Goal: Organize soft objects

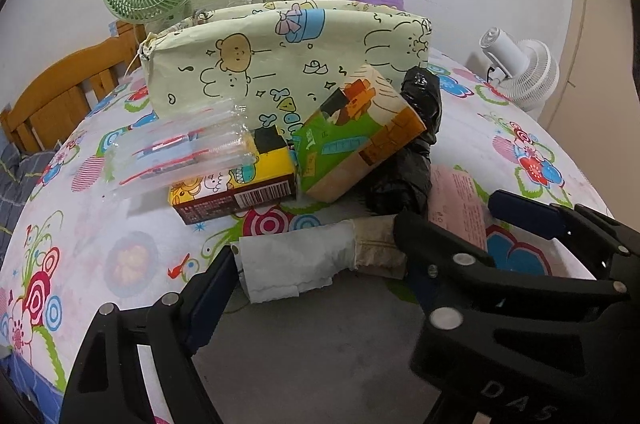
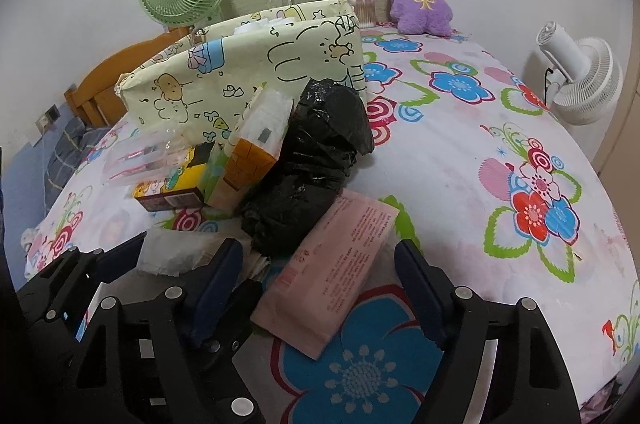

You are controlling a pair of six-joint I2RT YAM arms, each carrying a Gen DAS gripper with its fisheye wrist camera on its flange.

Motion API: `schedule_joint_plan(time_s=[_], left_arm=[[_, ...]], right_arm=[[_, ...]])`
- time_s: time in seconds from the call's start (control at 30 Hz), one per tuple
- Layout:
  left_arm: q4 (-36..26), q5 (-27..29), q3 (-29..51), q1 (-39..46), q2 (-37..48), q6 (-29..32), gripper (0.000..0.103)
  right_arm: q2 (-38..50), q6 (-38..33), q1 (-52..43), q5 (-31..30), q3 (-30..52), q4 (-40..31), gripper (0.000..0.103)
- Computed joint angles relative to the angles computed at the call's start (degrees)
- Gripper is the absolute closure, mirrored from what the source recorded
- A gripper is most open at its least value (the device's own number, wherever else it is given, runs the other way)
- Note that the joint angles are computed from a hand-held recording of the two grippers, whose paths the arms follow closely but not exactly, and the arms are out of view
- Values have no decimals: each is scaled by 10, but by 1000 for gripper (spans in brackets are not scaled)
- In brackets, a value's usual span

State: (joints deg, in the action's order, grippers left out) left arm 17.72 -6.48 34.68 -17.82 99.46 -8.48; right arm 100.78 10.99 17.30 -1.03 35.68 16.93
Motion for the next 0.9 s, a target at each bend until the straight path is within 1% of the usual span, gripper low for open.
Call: schedule_joint_plan(time_s=[0.1, 0.17, 0.2, 0.4, 0.47, 0.53, 0.7, 0.9], left_arm=[[-3, -3, 0, -3, -1, -6, 16], [-4, -7, -1, -7, -2, -8, 17], [-4, -10, -1, -8, -2, -8, 16], [-5, -19, -2, -11, -4, -6, 16], [-5, -20, -1, -11, -3, -5, 16], [-5, -21, -2, -11, -4, -4, 17], [-6, -21, -5, -10, -11, -4, 17], [-5, -18, -19, -5, -36, -6, 17]], right_arm=[[-6, 2, -7, 0, -6, 0, 25], [-3, 3, -10, 3, -5, -3, 30], [-2, 1, -6, 18, -4, -3, 34], [16, 2, 11, 52, 15, -7, 35], [19, 2, 15, 59, 15, -1, 48], [19, 3, 17, 62, 15, 0, 53], [13, 8, 17, 59, 13, -6, 58], [-10, 15, 24, 65, 3, -10, 59]])
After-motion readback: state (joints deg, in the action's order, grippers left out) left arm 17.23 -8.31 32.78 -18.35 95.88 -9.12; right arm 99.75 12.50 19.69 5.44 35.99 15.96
